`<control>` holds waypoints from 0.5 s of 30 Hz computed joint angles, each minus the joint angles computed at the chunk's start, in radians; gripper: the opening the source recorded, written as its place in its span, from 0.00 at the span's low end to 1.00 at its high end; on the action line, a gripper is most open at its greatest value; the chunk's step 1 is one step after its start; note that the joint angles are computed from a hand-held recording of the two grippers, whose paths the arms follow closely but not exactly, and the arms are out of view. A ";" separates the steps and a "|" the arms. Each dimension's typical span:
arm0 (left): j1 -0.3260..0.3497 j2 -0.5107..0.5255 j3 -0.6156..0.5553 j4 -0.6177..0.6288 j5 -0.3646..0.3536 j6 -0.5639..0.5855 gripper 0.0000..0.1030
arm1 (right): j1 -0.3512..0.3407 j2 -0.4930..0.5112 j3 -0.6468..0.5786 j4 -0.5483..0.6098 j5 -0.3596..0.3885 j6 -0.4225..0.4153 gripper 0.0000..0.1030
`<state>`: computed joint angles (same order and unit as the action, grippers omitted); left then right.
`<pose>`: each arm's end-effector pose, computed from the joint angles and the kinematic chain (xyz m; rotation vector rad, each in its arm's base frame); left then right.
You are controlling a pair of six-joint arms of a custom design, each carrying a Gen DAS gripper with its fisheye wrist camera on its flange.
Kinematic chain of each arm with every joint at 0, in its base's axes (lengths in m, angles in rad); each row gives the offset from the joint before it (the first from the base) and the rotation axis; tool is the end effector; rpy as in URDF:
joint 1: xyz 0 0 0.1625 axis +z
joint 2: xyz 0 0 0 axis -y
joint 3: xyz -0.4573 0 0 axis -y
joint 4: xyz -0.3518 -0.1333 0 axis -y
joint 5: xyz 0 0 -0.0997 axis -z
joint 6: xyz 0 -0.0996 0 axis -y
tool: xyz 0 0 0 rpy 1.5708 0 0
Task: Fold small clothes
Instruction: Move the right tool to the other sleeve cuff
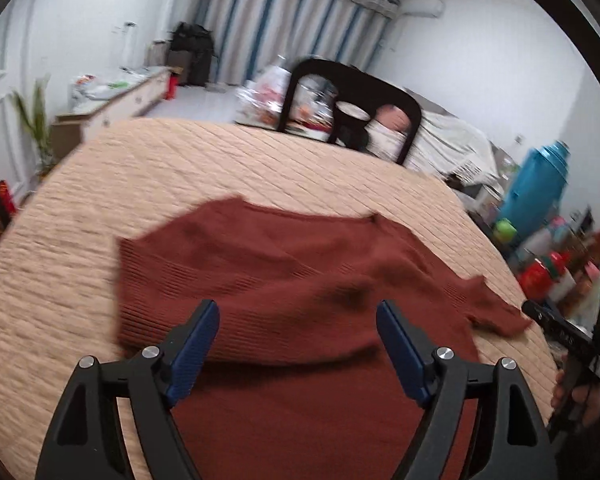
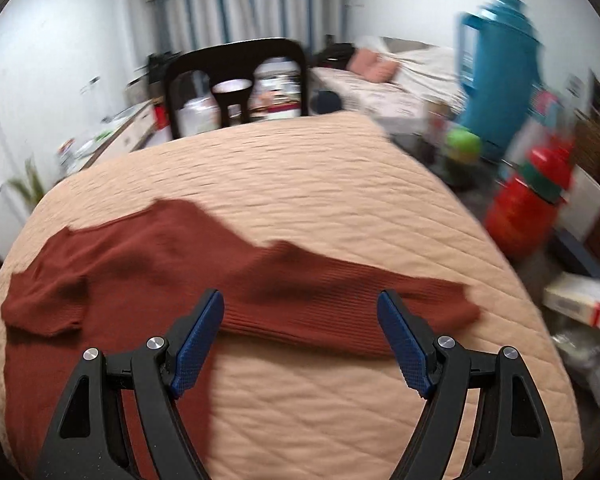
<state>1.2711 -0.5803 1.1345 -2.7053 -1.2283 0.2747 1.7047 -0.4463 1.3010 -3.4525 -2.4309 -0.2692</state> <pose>-0.0817 -0.8292 0.2043 0.6306 2.6269 -0.8113 0.1575 -0.7362 0.1462 -0.1070 -2.0733 1.0686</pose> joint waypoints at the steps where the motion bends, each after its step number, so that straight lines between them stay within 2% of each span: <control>1: -0.006 0.002 0.005 0.011 -0.006 0.003 0.80 | -0.005 -0.014 0.021 -0.017 -0.006 0.012 0.77; 3: -0.017 0.004 0.031 0.014 -0.014 0.020 0.80 | -0.026 -0.055 0.083 -0.051 -0.014 0.064 0.77; 6: -0.032 0.007 0.059 0.039 -0.023 0.023 0.80 | -0.055 -0.108 0.153 -0.037 0.000 0.163 0.77; 10: -0.047 0.012 0.092 0.048 -0.016 0.039 0.80 | -0.083 -0.146 0.215 -0.030 0.026 0.235 0.77; 15: -0.058 0.026 0.099 0.071 0.006 0.035 0.80 | -0.124 -0.190 0.268 -0.008 0.120 0.326 0.77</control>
